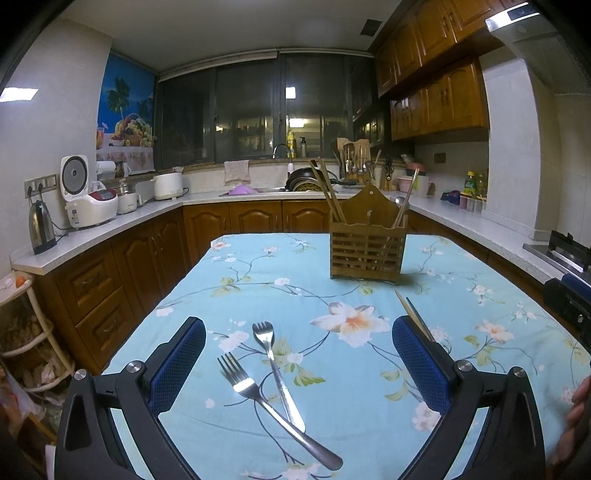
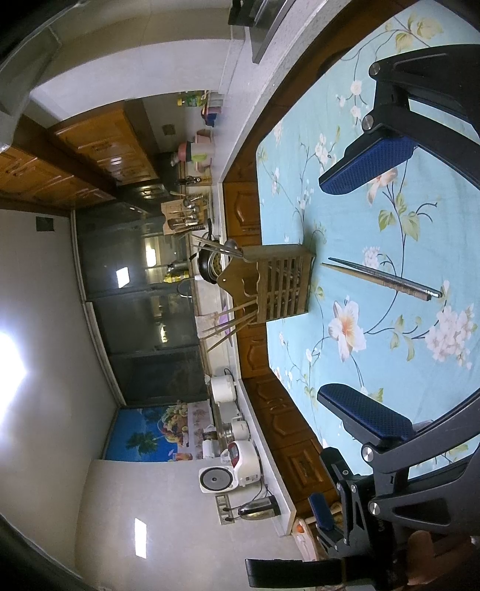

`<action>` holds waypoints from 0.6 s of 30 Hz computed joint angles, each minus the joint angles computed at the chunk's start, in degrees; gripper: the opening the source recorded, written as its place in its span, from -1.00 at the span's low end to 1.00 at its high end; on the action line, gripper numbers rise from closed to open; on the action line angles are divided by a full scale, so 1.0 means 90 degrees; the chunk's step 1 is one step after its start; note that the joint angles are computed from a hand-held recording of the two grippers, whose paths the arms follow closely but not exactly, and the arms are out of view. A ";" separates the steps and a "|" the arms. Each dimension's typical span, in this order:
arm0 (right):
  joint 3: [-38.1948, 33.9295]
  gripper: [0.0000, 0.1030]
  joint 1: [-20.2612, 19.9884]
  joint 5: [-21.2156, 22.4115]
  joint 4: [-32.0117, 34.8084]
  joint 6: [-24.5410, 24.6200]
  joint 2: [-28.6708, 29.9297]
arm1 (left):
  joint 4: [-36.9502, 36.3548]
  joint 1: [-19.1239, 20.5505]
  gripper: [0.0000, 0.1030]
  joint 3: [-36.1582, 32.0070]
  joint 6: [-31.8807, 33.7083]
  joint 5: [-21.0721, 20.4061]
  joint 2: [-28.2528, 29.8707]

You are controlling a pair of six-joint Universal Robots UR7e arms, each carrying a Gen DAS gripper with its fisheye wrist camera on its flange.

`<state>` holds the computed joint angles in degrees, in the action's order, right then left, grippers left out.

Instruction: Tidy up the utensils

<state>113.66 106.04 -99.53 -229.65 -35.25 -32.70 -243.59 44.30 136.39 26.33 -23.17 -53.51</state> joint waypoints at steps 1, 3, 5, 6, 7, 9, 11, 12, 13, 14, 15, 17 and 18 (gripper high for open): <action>-0.0002 1.00 0.0001 0.0000 0.0000 0.0001 0.0002 | 0.0004 0.0004 0.99 -0.0002 0.0001 -0.0005 -0.0003; -0.0008 1.00 0.0005 -0.0011 0.0004 0.0004 0.0006 | 0.0014 0.0003 0.99 0.0004 -0.0020 -0.0009 -0.0006; -0.0004 1.00 0.0005 -0.0011 0.0003 0.0008 0.0004 | 0.0021 0.0010 0.99 -0.0004 -0.0015 -0.0009 -0.0010; -0.0005 1.00 0.0006 -0.0015 0.0010 0.0004 -0.0001 | 0.0036 0.0004 0.99 0.0008 -0.0041 -0.0006 -0.0014; -0.0006 1.00 0.0005 -0.0017 0.0011 0.0004 0.0006 | 0.0041 0.0000 0.99 0.0002 -0.0051 -0.0001 -0.0007; -0.0011 1.00 0.0002 -0.0012 0.0009 0.0004 0.0017 | 0.0040 0.0000 0.99 0.0000 -0.0046 0.0007 -0.0006; -0.0018 1.00 0.0006 -0.0018 0.0012 0.0009 0.0025 | 0.0087 0.0006 0.99 -0.0010 -0.0082 0.0007 -0.0016; -0.0014 1.00 0.0002 -0.0019 0.0022 0.0005 0.0014 | 0.0101 0.0002 0.99 -0.0031 -0.0097 0.0021 0.0000; -0.0019 1.00 0.0003 -0.0026 0.0025 0.0010 0.0022 | 0.0121 0.0003 0.99 -0.0046 -0.0109 0.0028 0.0006; -0.0022 1.00 0.0007 -0.0033 0.0029 0.0021 0.0030 | 0.0138 0.0009 0.99 -0.0062 -0.0125 0.0031 0.0018; -0.0024 1.00 0.0003 -0.0030 0.0032 0.0020 0.0031 | 0.0177 0.0012 0.99 -0.0067 -0.0154 0.0030 0.0010; -0.0031 1.00 0.0010 -0.0059 0.0036 0.0032 0.0055 | 0.0245 0.0015 0.99 -0.0072 -0.0200 0.0027 0.0004; -0.0040 1.00 -0.0007 -0.0047 0.0043 0.0029 0.0065 | 0.0244 0.0012 0.99 -0.0075 -0.0211 0.0033 0.0015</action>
<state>113.29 105.97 -99.95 -229.26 -34.99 -32.11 -241.39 44.40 135.72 24.44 -22.87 -53.37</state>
